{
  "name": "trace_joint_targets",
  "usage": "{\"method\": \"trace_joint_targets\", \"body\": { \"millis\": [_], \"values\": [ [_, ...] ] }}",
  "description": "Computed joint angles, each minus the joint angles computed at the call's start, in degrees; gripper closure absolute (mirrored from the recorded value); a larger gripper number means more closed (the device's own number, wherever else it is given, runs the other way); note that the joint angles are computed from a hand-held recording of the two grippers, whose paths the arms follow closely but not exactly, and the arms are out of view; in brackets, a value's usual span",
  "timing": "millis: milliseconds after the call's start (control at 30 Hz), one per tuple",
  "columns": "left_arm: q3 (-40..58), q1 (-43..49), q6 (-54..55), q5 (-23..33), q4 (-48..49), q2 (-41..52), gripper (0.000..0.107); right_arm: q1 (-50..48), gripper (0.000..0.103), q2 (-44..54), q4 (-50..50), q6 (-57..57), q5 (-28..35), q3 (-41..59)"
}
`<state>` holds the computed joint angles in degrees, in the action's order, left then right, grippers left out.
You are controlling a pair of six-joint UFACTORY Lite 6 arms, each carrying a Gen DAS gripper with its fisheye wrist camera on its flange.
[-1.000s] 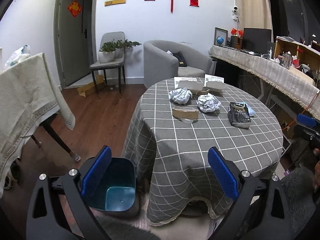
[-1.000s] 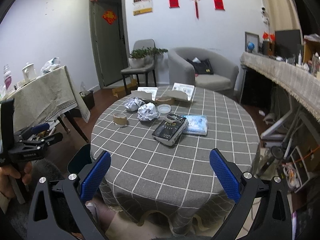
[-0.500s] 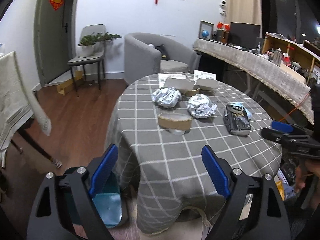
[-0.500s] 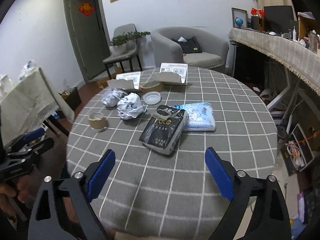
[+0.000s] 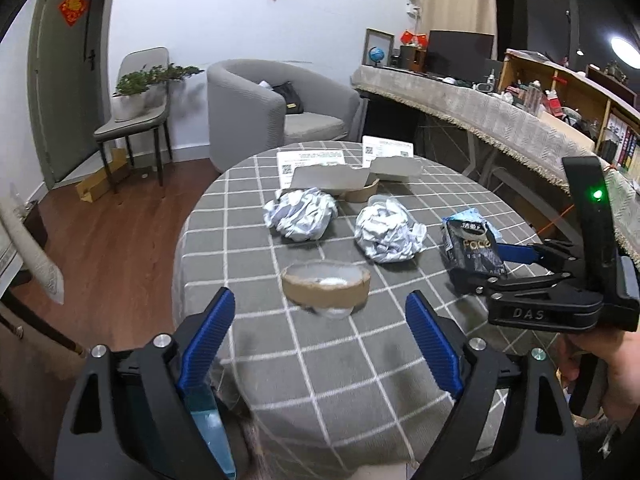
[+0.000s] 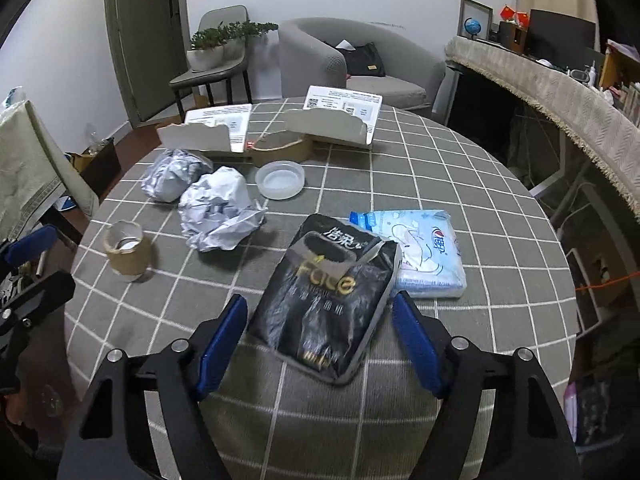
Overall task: Collect trash
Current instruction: 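Grasp the black tissue bag with the right tool while the left tool grasps the tape roll, then carry the tape roll and black bag to the teal bin and release both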
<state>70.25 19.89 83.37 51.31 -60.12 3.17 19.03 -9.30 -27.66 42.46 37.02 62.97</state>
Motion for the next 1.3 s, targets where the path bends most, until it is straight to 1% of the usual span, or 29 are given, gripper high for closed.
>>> {"method": "trace_joint_targets", "body": {
  "millis": [67,200,333,433,500,600,633,700,767,800,833,900,967,1100,1167,1300],
  "values": [
    [1.69,-0.95,-0.62,-0.32,0.43,2.00,0.015,-0.89,0.030,1.08,1.51,-1.57,-0.98,0.10],
    [3.98,-3.08,-1.16,-3.51,1.80,5.06,0.015,-1.51,0.038,0.25,2.35,-2.32,-2.58,-1.05],
    [5.81,-4.02,-1.99,-3.12,1.55,6.81,0.015,-3.94,0.044,-2.37,6.83,-5.31,-5.42,-3.26],
    [6.13,-5.16,-2.74,-4.13,2.17,7.20,0.014,-4.11,0.045,-5.15,6.47,-3.93,-6.65,-4.34],
    [6.54,-5.25,-3.25,-3.41,2.24,7.62,0.014,-4.52,0.045,-7.64,5.63,-2.58,-7.39,-4.80],
    [7.09,-6.35,-4.12,-5.11,3.14,8.43,0.015,-5.30,0.045,-10.03,4.77,-0.90,-9.54,-5.15],
    [7.69,-6.52,-4.54,-5.09,3.30,9.08,0.015,-5.76,0.045,-10.64,5.83,-1.27,-11.15,-5.31],
    [9.25,-6.69,-6.14,-4.21,3.60,10.78,0.018,-6.10,0.045,-10.87,6.94,-2.07,-12.95,-5.56],
    [10.45,-6.92,-7.60,-3.83,4.11,12.17,0.023,-4.95,0.045,-10.88,5.44,-0.74,-13.39,-5.91],
    [11.26,-7.12,-8.56,-3.67,4.75,13.06,0.025,-4.45,0.045,-10.67,5.71,-1.22,-13.04,-5.75],
    [11.57,-7.22,-8.98,-3.61,5.07,13.56,0.029,-4.19,0.045,-9.95,6.76,-2.46,-12.98,-5.18],
    [11.84,-6.99,-8.78,-3.14,4.59,14.12,0.030,-4.11,0.045,-8.78,8.13,-3.60,-13.46,-4.25],
    [12.61,-6.43,-9.11,-1.71,4.26,14.65,0.042,-2.91,0.045,-8.25,7.73,-3.30,-13.22,-3.42],
    [12.31,-3.96,-7.46,1.23,2.02,12.96,0.043,0.15,0.045,-6.41,3.47,-0.92,-11.52,-0.36],
    [11.30,-2.29,-6.19,2.38,1.09,11.05,0.042,1.36,0.045,-5.82,3.44,-0.98,-11.93,0.70],
    [10.07,0.38,-4.90,4.01,1.67,8.69,0.042,4.82,0.045,-3.15,-1.24,3.49,-11.48,3.21]
  ]
}}
